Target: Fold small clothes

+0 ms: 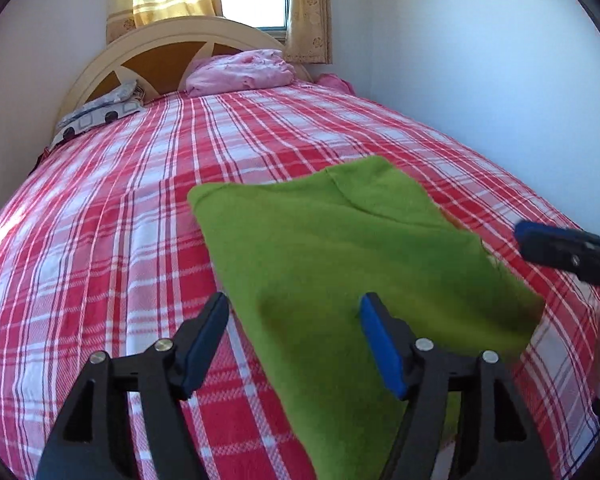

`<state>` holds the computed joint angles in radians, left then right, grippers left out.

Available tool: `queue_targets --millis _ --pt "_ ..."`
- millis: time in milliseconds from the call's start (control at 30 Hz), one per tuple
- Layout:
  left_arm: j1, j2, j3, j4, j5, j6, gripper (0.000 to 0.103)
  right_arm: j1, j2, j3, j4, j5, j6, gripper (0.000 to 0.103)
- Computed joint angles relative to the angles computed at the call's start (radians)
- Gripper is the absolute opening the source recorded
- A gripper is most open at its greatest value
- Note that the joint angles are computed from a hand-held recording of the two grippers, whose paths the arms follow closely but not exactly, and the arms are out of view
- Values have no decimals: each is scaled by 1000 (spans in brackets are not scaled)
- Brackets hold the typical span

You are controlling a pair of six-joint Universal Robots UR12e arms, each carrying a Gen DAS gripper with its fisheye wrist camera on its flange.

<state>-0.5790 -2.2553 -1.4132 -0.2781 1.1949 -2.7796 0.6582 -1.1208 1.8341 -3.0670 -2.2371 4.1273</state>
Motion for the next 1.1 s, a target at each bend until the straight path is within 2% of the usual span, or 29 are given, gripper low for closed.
queue_targets --millis 33,67,100,133,200,333,400,467,500,533,567,633,667,700,767,800,833,867,900,1100 --pt "0 0 -5 -2 5 -6 73 -18 6 -10 21 28 -6 44" --pt "-1 -1 -8 -3 9 -11 75 -28 10 -20 69 35 9 34" --pt "-1 -3 -10 -2 9 -18 76 -37 12 -33 146 42 41 28" --pt "-1 -3 -12 -3 6 -22 77 -45 9 -37 203 59 66 27" --pt "-1 -5 -15 -7 6 -22 87 -54 8 -19 222 90 109 26" --pt "-2 -11 -19 -17 -1 -25 90 -44 1 -19 280 70 119 26" --pt "1 -11 -20 -17 -11 -37 92 -39 0 -35 322 49 124 26" --pt "2 -12 -19 -17 -15 -44 92 -24 3 -66 374 -33 113 28" --pt "3 -13 -19 -18 -16 -46 94 -19 5 -75 378 -67 98 28" --pt "3 -12 -21 -21 -14 -48 95 -16 13 -88 340 -92 47 28" --pt "3 -12 -20 -27 -13 -51 96 -19 20 -101 302 -81 1 28" --pt "2 -14 -16 -34 -12 -53 97 -42 35 -105 184 3 -98 28" --pt "2 -15 -14 -37 -10 -52 98 -60 40 -112 155 78 -133 28" --pt "1 -15 -14 -37 -7 -52 99 -71 45 -118 169 111 -140 28" --pt "1 -15 -14 -38 -5 -52 100 -82 48 -135 294 111 -90 28" --pt "1 -14 -13 -41 -5 -54 101 -92 47 -124 322 128 -64 28" --pt "3 -15 -11 -46 -11 -55 102 -100 45 -111 308 158 -59 28" --pt "3 -15 -9 -56 -15 -53 102 -106 42 -84 253 179 -64 27" --pt "3 -16 -6 -66 -18 -50 103 -105 40 -71 224 179 -72 26" --pt "4 -19 4 -96 -28 -48 103 -96 30 -49 204 165 -85 23"
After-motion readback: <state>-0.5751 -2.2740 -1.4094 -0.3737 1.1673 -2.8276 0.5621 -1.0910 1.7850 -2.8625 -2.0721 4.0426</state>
